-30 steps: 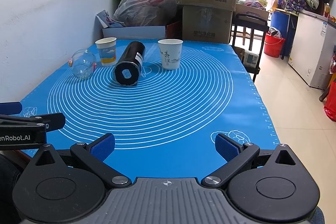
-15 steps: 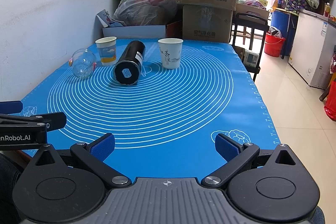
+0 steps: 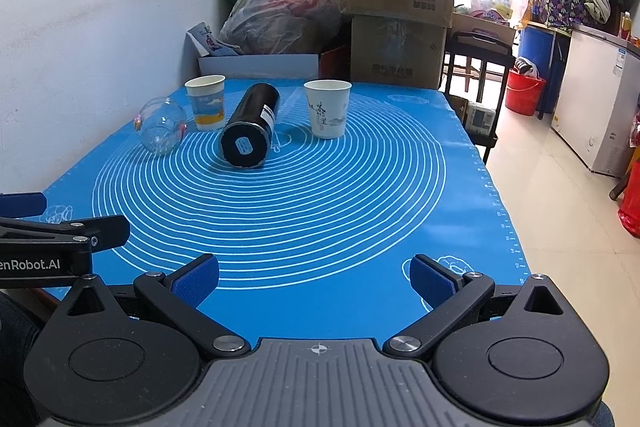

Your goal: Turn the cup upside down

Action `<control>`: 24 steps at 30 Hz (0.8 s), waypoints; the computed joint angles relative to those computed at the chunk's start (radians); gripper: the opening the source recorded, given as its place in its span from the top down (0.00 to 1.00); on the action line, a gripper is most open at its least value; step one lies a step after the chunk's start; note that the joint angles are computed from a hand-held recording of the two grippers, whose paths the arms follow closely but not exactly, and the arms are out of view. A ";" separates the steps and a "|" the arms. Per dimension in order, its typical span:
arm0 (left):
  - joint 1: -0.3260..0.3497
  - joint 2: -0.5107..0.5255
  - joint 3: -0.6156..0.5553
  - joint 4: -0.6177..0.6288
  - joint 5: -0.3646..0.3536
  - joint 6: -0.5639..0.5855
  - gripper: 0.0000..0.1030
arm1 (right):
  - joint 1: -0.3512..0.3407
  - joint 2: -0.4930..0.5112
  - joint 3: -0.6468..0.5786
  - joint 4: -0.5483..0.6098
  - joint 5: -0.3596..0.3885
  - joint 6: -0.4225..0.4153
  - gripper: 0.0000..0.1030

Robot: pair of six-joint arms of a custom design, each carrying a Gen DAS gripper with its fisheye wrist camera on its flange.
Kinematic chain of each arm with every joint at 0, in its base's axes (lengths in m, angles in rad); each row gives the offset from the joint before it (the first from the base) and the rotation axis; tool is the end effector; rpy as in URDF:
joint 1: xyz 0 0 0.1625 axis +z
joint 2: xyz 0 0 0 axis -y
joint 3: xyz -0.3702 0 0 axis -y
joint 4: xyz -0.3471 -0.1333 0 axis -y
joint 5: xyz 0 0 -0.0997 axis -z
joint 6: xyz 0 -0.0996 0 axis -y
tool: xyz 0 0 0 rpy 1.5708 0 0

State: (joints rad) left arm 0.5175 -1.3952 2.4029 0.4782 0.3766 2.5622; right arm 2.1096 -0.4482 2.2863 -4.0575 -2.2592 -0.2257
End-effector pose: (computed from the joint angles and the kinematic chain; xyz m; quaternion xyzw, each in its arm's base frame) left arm -0.0218 -0.2724 0.1885 0.1708 0.8087 -0.4333 0.3592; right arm 0.2489 -0.2798 -0.0129 0.2331 -0.8680 0.3462 0.2692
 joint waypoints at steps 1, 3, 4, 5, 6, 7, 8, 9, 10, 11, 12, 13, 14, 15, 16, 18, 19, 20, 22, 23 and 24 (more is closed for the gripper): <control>-0.001 0.000 0.000 -0.001 -0.002 0.000 0.00 | -0.001 -0.001 0.002 -0.003 0.002 -0.001 0.00; -0.001 0.000 0.000 -0.003 -0.005 0.002 0.00 | 0.000 -0.003 0.001 -0.002 0.003 -0.002 0.00; -0.001 0.001 -0.001 -0.006 -0.007 0.004 0.00 | -0.001 -0.003 0.001 -0.004 0.004 -0.004 0.00; 0.001 0.001 -0.002 -0.009 -0.009 0.009 0.00 | -0.001 -0.003 0.001 -0.005 0.004 -0.005 0.00; 0.001 0.001 -0.002 -0.010 -0.010 0.010 0.00 | -0.003 -0.004 0.000 -0.004 0.006 -0.006 0.00; 0.003 0.001 -0.004 -0.013 -0.011 0.016 0.00 | -0.004 -0.005 0.000 -0.004 0.008 -0.006 0.00; 0.004 0.002 -0.005 -0.016 -0.012 0.020 0.00 | -0.006 -0.005 0.000 -0.004 0.009 -0.007 0.00; 0.006 0.003 -0.007 -0.019 -0.013 0.025 0.00 | -0.007 -0.005 0.000 -0.005 0.011 -0.008 0.00; 0.007 0.004 -0.008 -0.020 -0.013 0.029 0.00 | -0.009 -0.005 0.001 -0.007 0.012 -0.009 0.00; 0.007 0.003 -0.008 -0.020 -0.013 0.029 0.00 | -0.009 -0.004 0.002 -0.010 0.012 -0.011 0.00; 0.010 0.003 -0.011 -0.024 -0.012 0.037 0.00 | -0.010 -0.003 0.001 -0.011 0.012 -0.013 0.00; 0.017 -0.002 -0.014 -0.030 -0.010 0.052 0.00 | -0.010 -0.003 0.000 -0.011 0.010 -0.014 0.00; 0.020 -0.001 -0.017 -0.034 -0.010 0.058 0.00 | -0.011 -0.002 -0.002 -0.012 0.009 -0.018 0.00; 0.024 0.000 -0.020 -0.040 -0.009 0.068 0.00 | -0.012 -0.001 -0.003 -0.012 0.009 -0.021 0.00; 0.028 -0.001 -0.023 -0.043 -0.008 0.078 0.00 | -0.015 -0.001 -0.005 -0.012 0.009 -0.023 0.00; 0.035 0.000 -0.029 -0.053 -0.007 0.095 0.00 | -0.020 -0.001 -0.007 -0.010 0.012 -0.025 0.00; 0.040 0.000 -0.032 -0.060 -0.006 0.107 0.00 | -0.023 -0.001 -0.008 -0.010 0.013 -0.026 0.00; 0.047 -0.001 -0.037 -0.070 -0.005 0.126 0.00 | -0.027 -0.002 -0.010 -0.008 0.015 -0.028 0.00; 0.067 -0.005 -0.052 -0.098 -0.003 0.177 0.00 | -0.035 -0.003 -0.013 -0.004 0.018 -0.032 0.00; 0.078 -0.008 -0.060 -0.115 -0.003 0.205 0.00 | -0.040 -0.003 -0.014 -0.005 0.021 -0.035 0.00; 0.092 -0.014 -0.069 -0.141 -0.001 0.247 0.00 | -0.046 -0.003 -0.015 -0.005 0.025 -0.038 0.00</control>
State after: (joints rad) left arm 0.6094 -1.4090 2.3339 0.3370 0.3754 2.8096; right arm 2.0640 -0.4517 2.2709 -4.0628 -2.2345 -0.2636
